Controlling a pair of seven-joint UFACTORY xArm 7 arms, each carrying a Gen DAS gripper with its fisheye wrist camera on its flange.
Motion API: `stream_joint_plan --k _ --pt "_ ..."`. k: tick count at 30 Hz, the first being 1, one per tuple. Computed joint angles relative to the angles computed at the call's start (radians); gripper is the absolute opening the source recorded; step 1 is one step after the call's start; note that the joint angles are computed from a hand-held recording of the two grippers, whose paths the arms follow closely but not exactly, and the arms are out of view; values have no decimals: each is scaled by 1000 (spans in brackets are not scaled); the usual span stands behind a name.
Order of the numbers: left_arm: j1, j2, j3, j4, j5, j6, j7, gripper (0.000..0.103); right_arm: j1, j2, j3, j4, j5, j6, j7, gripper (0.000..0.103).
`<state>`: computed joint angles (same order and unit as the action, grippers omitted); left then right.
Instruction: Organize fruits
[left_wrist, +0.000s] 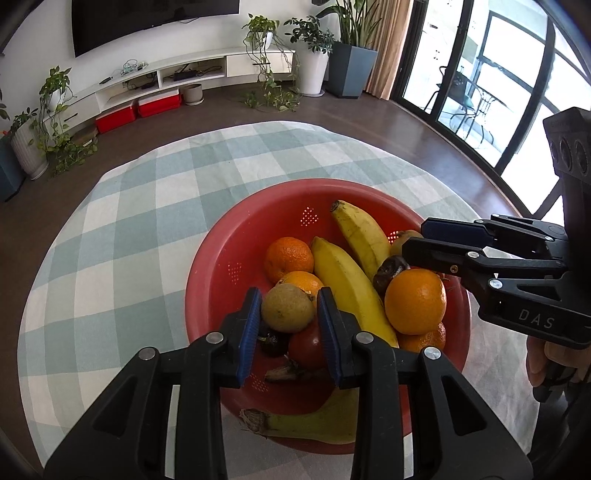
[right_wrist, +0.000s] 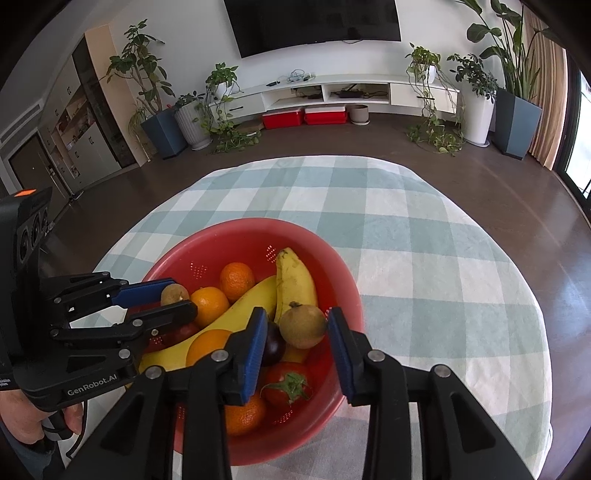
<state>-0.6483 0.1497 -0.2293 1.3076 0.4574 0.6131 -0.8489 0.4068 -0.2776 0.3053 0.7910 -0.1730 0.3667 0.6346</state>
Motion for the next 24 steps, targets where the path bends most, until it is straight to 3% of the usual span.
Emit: stream_joint_plan --k 3,5,7,9,12,14,16,19,24 --pt "-5 -22 0 -13 23 9 -26 35 -2 -37 6 -22 -5 3 15 42" --pt "-10 -47 -5 -27 55 15 -53 52 -14 -80 22 -44 -21 5 41 45" --pt "-16 -76 -15 -37 106 44 -90 61 -25 -140 43 -72 -39 7 68 52" --pt "-21 -112 -34 -48 153 86 -134 67 -43 -216 79 -99 -66 22 106 71" --pt "-26 -184 -79 -85 228 137 -211 81 -81 -361 153 -156 -109 22 183 89" --pt "-27 -239 -123 -119 285 176 -280 94 -108 -467 210 -190 -132 35 240 101" --pt "-30 -291 -178 -149 341 227 -351 103 -106 -557 247 -217 -138 54 275 103" --pt "-31 -377 -259 -207 408 268 -453 103 -67 -652 275 -239 -126 88 289 103" --pt "-33 -499 -385 -256 377 331 -547 103 -37 -866 345 -275 -108 148 365 103"
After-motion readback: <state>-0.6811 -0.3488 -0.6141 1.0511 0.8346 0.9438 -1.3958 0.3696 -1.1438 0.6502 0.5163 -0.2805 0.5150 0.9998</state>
